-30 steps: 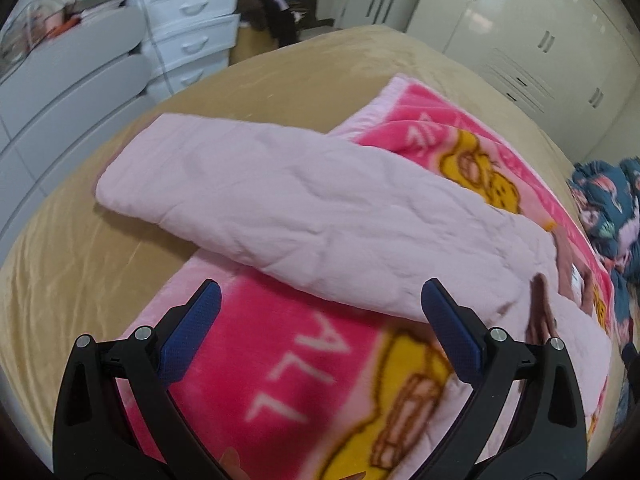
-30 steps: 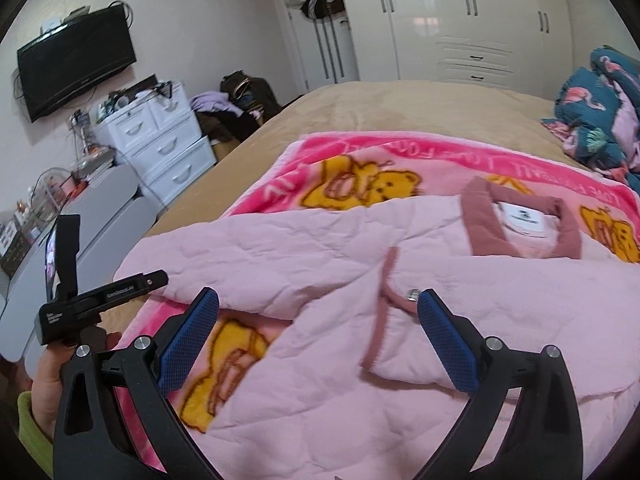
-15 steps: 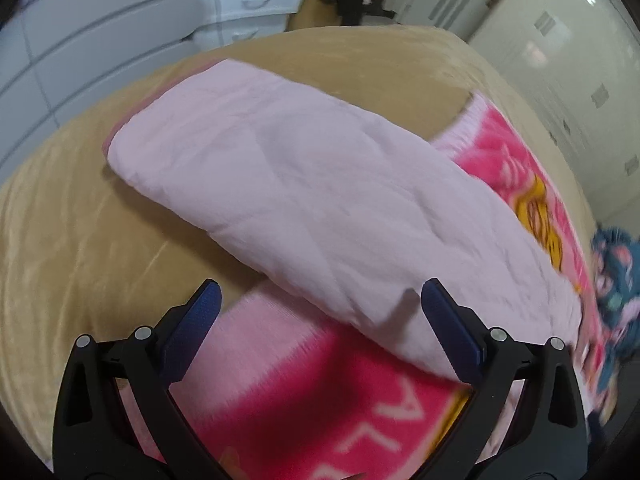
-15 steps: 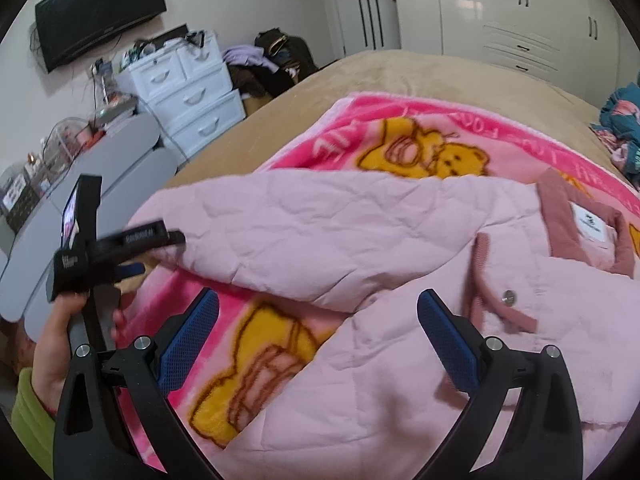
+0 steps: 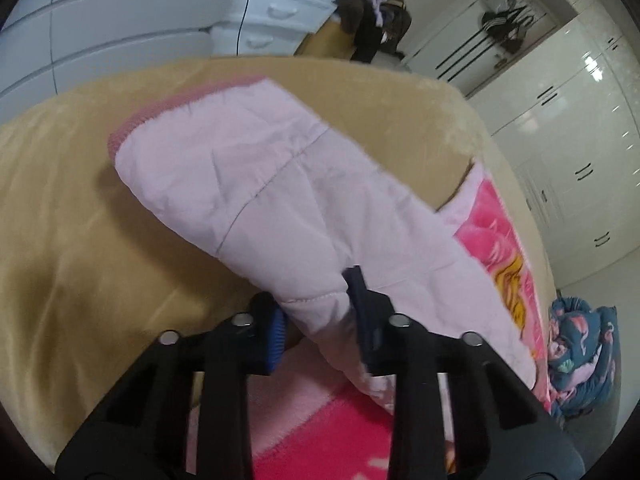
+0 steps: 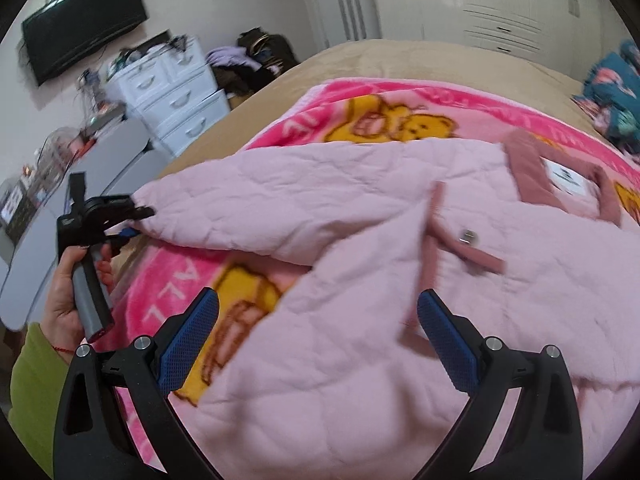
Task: Fold large clothes
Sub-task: 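Grasp the sleeve cuff with the left gripper and lift it, then fold the held sleeve across the jacket body and open the left gripper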
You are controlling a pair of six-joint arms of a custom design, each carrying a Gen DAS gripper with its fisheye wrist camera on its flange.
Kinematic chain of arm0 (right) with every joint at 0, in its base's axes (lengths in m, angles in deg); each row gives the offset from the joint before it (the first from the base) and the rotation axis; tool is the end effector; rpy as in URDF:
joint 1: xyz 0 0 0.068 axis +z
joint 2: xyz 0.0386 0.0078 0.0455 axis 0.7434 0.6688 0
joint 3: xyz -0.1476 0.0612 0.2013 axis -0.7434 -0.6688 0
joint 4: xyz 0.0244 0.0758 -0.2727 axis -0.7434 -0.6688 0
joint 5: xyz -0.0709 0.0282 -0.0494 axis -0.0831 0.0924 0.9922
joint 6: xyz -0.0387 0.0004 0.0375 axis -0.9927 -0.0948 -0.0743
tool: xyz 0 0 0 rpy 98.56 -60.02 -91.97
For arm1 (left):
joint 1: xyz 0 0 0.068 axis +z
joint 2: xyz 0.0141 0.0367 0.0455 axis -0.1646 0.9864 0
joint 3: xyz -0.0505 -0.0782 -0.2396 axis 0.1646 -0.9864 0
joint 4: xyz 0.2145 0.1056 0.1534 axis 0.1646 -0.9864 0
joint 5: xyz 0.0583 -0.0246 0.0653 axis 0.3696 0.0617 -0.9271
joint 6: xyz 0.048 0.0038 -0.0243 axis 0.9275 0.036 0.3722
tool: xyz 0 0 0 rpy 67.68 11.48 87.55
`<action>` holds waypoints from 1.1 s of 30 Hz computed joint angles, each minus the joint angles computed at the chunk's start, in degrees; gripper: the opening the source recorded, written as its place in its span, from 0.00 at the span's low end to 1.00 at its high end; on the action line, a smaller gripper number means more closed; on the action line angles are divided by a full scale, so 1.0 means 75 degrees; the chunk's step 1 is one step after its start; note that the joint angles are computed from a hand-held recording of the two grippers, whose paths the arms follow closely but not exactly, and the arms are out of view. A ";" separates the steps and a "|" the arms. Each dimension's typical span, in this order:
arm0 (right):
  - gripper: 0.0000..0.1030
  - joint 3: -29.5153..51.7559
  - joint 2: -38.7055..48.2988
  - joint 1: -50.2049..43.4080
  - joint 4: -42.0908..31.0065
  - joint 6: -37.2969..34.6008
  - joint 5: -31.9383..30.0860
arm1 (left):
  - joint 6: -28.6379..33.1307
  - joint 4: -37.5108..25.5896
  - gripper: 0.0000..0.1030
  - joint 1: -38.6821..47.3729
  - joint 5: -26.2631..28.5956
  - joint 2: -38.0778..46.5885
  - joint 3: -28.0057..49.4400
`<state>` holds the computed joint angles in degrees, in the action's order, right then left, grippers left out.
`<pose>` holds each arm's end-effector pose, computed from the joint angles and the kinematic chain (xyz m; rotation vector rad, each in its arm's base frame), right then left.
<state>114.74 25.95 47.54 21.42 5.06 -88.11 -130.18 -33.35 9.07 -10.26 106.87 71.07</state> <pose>0.2978 0.0180 0.2202 -0.8183 2.3352 0.5865 0.1498 0.0527 0.1532 -1.4667 1.9044 -0.2269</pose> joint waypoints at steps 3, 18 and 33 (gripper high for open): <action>0.96 0.0137 0.0055 -0.0562 -0.0250 -0.0108 -0.0279 | -0.0082 -0.0505 0.12 -0.0680 -0.0736 -0.0219 0.0574; 0.96 0.1686 0.0631 -0.3299 -0.2145 -0.1610 -0.1391 | -0.1248 -0.1703 0.10 -0.5615 -0.5056 0.0503 0.3459; 0.96 0.4017 0.2240 -0.5733 -0.4733 -0.3756 -0.2583 | -0.2728 -0.3763 0.10 -0.9085 -0.7500 0.4881 0.7653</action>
<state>144.87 42.75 4.54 -14.07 -23.11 -107.48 -150.63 -61.58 -59.07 -66.51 143.48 128.47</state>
